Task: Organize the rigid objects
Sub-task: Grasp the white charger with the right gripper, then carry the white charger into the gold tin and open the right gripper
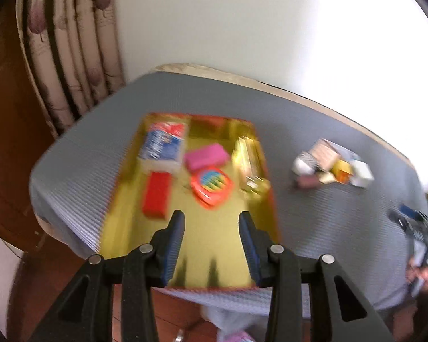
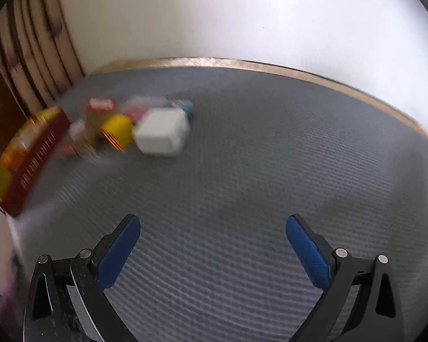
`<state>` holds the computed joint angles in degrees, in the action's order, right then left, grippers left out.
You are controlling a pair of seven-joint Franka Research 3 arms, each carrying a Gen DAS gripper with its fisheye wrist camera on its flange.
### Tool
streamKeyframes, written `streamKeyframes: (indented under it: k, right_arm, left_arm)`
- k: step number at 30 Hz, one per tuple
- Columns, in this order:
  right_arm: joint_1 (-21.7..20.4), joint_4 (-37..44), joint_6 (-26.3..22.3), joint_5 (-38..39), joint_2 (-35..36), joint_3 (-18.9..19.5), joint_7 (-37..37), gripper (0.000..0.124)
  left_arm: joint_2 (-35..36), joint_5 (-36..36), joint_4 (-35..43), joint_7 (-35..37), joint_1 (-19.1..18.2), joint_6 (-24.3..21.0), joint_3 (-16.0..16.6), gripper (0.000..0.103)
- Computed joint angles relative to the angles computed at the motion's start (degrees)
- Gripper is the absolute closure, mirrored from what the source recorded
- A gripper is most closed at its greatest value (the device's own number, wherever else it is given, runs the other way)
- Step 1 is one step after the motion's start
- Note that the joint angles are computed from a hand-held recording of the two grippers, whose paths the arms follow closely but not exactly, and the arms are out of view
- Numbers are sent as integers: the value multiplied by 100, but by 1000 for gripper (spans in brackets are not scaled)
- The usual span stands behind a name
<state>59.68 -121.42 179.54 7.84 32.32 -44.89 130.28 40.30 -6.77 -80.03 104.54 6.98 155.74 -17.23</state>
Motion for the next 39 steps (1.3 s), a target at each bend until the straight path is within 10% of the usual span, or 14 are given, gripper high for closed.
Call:
streamKeyframes:
  k: [16, 23, 34, 39]
  right_arm:
    - [-1326, 2969, -1889, -792, 1439, 650, 690, 23]
    - [-2036, 3301, -2180, -1057, 1420, 1376, 646, 65]
    - [-1518, 1682, -1225, -2169, 129, 1228, 1617, 70]
    - [-1737, 1849, -805, -2528, -262, 1827, 1426, 70]
  left_arm:
    - [-45, -440, -249, 695, 148, -303, -256, 63]
    - [53, -549, -59, 742, 91, -577, -194, 63]
    - [-579, -714, -864, 615, 308, 113, -109, 63]
    - [-908, -83, -1347, 30, 60, 625, 451, 63]
